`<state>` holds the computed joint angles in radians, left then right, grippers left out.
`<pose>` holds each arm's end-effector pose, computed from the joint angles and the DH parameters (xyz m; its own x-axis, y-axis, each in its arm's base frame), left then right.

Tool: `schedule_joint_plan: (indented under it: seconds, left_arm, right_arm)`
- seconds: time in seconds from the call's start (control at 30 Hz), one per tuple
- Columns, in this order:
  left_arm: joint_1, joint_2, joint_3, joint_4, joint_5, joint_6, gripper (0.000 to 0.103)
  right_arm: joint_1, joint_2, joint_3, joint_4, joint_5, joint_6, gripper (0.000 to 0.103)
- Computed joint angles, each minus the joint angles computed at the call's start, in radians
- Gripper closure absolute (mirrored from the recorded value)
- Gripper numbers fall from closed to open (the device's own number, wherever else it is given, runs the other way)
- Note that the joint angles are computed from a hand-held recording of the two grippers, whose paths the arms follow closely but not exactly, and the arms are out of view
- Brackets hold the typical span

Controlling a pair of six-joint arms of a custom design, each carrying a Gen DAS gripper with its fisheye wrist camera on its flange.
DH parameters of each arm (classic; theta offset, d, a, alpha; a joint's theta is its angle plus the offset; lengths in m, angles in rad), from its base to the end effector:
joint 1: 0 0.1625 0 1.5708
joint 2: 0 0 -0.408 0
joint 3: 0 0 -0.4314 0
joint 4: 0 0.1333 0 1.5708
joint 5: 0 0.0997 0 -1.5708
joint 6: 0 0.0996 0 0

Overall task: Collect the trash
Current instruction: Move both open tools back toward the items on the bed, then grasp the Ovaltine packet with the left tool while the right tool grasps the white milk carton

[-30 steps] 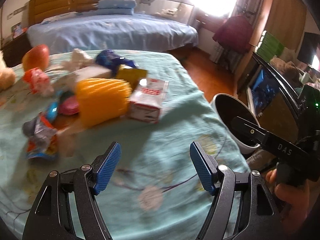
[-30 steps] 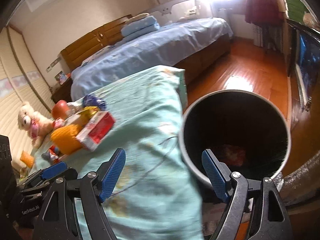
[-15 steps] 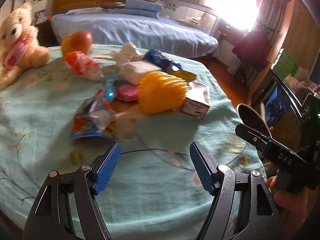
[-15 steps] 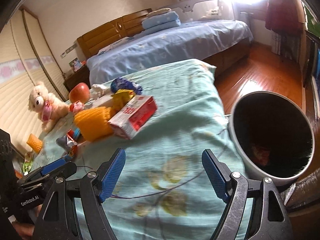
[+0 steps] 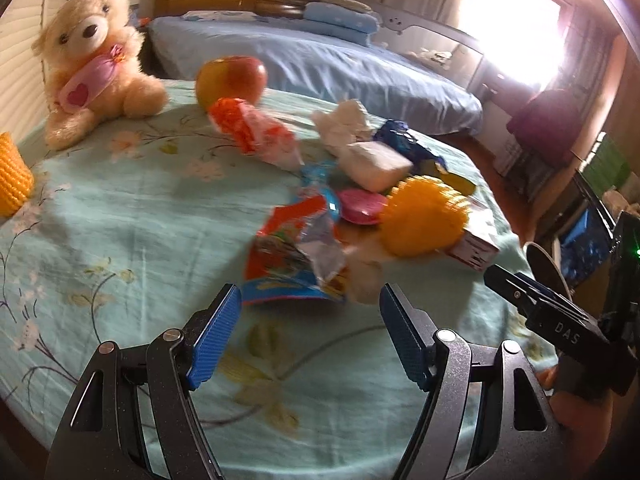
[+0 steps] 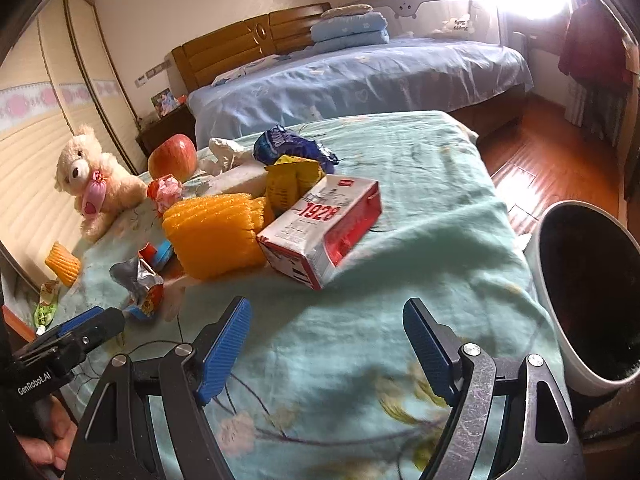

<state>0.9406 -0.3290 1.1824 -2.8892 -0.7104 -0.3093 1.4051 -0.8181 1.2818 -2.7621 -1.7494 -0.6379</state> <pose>-0.2957 -0.7597 -0.0441 -0.8530 -0.1154 -0.5090 0.2804 0.7212 -0.6334 -0.0187 -0.8125 0.2604 -0.8374 -0.2146 0.5026 -0.4675 0.7578 -0.4553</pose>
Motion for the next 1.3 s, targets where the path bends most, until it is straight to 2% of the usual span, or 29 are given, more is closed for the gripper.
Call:
schedule_joint_plan:
  seconds: [0.23,0.4,0.53,0.63,0.7,0.8,0.83,0.87,0.9,1.2,1.23,1.27,1.3]
  left_arm:
    - [0.020,0.022,-0.055,0.047,0.014,0.010,0.030]
    - [0.033,0.042,-0.100,0.071,0.018,0.025,0.030]
    - [0.040,0.061,-0.135,0.090,0.017,0.037,0.031]
    - [0.046,0.071,-0.155,0.115,0.011,0.035,0.040]
    - [0.049,0.072,-0.161,0.132,0.000,0.030,0.052]
    - [0.049,0.074,-0.163,0.123,-0.004,0.046,0.057]
    - [0.049,0.074,-0.161,0.118,-0.004,0.052,0.058]
    - [0.048,0.074,-0.160,0.112,-0.003,0.055,0.058]
    - [0.047,0.072,-0.155,0.106,-0.002,0.056,0.059]
    - [0.026,0.049,-0.098,0.067,-0.040,0.048,0.060]
    - [0.021,0.050,-0.095,0.060,-0.048,0.057,0.061]
    - [0.016,0.051,-0.094,0.056,-0.054,0.063,0.061]
    - [0.013,0.052,-0.092,0.053,-0.060,0.068,0.061]
  right_arm:
    - [0.018,0.062,-0.070,0.009,-0.037,-0.005,0.025]
    - [0.026,0.107,-0.127,0.021,-0.075,0.003,0.032]
    - [0.031,0.131,-0.161,0.031,-0.085,0.009,0.032]
    - [0.036,0.149,-0.189,0.046,-0.089,0.021,0.031]
    - [0.040,0.163,-0.206,0.040,-0.106,0.018,0.031]
    - [0.039,0.173,-0.220,0.039,-0.110,0.028,0.033]
    - [0.037,0.171,-0.217,0.034,-0.105,0.027,0.035]
    - [0.036,0.168,-0.214,0.028,-0.102,0.029,0.044]
    - [0.033,0.162,-0.207,0.027,-0.092,0.031,0.048]
    - [-0.004,0.048,-0.083,0.026,-0.006,0.018,0.050]
    - [-0.009,0.034,-0.068,0.023,0.001,0.016,0.062]
    - [-0.014,0.019,-0.057,0.035,0.007,0.021,0.096]
    - [-0.017,0.011,-0.051,0.045,0.010,0.032,0.102]
